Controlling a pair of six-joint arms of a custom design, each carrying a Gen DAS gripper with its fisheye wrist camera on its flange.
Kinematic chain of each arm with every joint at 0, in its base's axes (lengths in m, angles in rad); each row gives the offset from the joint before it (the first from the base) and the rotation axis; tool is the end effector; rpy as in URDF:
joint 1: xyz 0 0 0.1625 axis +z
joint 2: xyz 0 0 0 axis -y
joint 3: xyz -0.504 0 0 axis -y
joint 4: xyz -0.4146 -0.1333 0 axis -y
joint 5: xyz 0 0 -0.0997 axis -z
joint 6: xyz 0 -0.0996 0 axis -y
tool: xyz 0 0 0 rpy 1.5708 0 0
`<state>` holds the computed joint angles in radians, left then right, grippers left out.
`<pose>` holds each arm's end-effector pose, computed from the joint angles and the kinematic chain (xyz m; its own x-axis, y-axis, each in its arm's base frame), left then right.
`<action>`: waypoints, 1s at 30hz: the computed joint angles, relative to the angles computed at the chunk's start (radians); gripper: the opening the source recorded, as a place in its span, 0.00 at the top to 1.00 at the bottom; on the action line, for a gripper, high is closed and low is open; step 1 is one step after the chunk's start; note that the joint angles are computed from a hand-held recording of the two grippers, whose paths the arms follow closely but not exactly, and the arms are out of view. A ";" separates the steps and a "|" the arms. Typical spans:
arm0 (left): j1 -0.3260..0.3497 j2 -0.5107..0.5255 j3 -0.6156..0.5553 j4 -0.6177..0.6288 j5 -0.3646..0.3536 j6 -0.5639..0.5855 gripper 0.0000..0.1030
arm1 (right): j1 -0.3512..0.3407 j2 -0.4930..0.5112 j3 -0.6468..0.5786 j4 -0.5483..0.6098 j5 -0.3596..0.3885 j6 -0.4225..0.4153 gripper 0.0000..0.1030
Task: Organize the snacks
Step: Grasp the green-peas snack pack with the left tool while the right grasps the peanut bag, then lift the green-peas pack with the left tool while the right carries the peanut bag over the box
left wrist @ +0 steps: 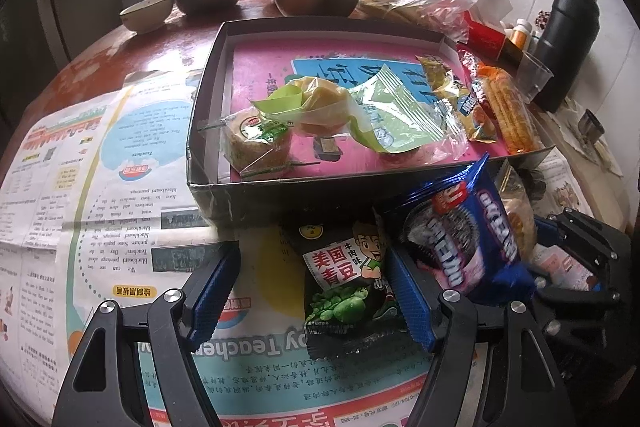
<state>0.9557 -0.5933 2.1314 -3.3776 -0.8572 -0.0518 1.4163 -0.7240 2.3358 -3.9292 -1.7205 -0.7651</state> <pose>-0.1538 -0.5617 -0.0162 -0.7456 0.2532 -0.6165 0.5184 0.8016 -0.2978 0.0400 -0.5129 0.0775 -0.7717 -0.3204 0.5493 -0.5844 0.6978 -0.4141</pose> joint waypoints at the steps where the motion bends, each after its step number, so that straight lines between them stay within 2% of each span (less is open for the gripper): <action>1: 0.000 0.000 0.000 -0.002 -0.001 0.002 0.26 | -0.003 -0.006 -0.001 0.006 0.001 0.004 0.56; 5: 0.000 0.000 0.002 -0.008 0.007 0.002 0.31 | -0.015 -0.026 -0.001 0.027 0.013 0.029 0.56; 17: 0.003 -0.008 0.013 -0.023 -0.023 0.008 0.51 | -0.022 -0.037 0.010 0.013 0.003 0.034 0.56; 23: 0.007 -0.019 0.022 -0.017 -0.065 0.011 0.61 | -0.024 -0.041 0.015 0.006 0.007 0.040 0.56; 30: 0.004 -0.027 0.031 -0.008 -0.087 0.005 0.63 | -0.022 -0.044 0.022 0.000 0.012 0.039 0.56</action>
